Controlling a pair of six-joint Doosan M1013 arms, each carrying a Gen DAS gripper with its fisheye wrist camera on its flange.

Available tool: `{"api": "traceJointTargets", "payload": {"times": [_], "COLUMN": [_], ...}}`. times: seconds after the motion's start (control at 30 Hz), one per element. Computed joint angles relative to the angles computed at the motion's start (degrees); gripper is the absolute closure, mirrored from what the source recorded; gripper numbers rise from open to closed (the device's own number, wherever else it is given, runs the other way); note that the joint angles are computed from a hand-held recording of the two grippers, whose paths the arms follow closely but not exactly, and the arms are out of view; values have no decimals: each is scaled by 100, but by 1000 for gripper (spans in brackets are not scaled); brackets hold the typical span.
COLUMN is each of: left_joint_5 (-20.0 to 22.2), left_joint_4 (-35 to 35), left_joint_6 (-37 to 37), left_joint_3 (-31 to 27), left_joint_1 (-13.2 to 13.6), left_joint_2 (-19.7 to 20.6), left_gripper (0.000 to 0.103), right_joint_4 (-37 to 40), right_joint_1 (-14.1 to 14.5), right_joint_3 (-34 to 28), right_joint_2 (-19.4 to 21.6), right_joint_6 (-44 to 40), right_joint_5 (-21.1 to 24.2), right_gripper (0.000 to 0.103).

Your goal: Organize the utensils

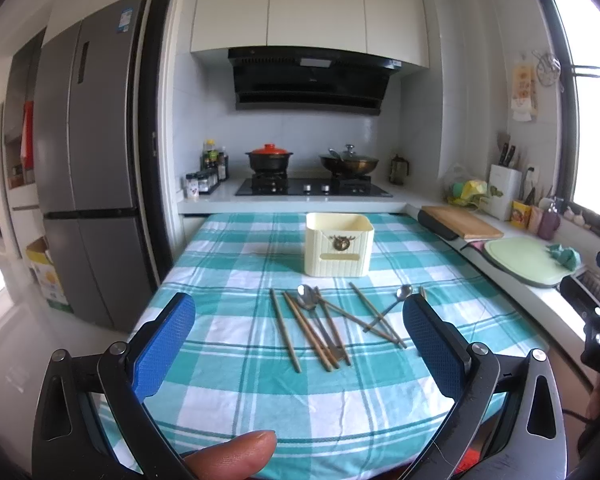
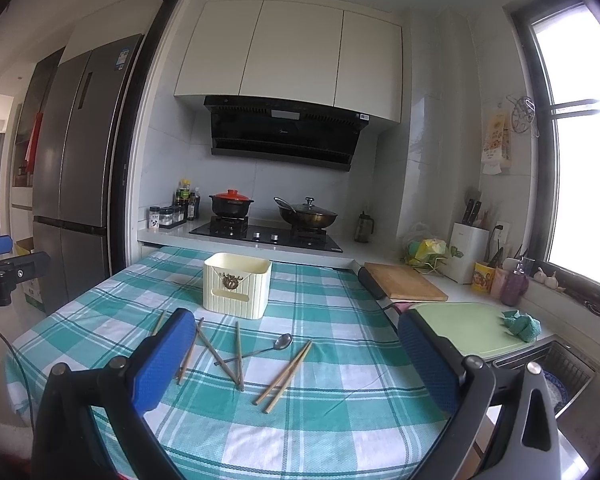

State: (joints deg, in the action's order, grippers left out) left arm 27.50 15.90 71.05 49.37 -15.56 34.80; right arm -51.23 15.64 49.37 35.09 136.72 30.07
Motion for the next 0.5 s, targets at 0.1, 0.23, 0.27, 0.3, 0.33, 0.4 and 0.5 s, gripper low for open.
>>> {"api": "traceJointTargets", "payload": {"times": [0.1,0.23,0.27,0.3,0.33,0.4,0.5], "left_joint_5": [3,-21,-25,-10,-30,-16,-7], "left_joint_4": [148,172,182,183,221,213,224], "left_joint_6": [-112,-119,-141,-143,-176,-162,-175], "left_joint_3": [8,19,37,19,52,35,23], "left_joint_1": [-5,-8,-9,-10,-14,-18,-23], "left_joint_2": [2,10,0,11,-2,14,22], "left_gripper": [0,0,0,0,0,0,0], "right_joint_4": [5,46,58,53,41,36,-3], "right_joint_1": [-5,-17,-21,-23,-25,-24,-24], "right_joint_3": [10,16,20,33,35,21,29], "right_joint_2": [-5,-1,-1,-5,-5,6,7], "right_joint_6": [10,3,0,9,23,26,77], "right_joint_5": [-13,-24,-28,-32,-31,-20,-17], "right_gripper": [0,0,0,0,0,0,0]}}
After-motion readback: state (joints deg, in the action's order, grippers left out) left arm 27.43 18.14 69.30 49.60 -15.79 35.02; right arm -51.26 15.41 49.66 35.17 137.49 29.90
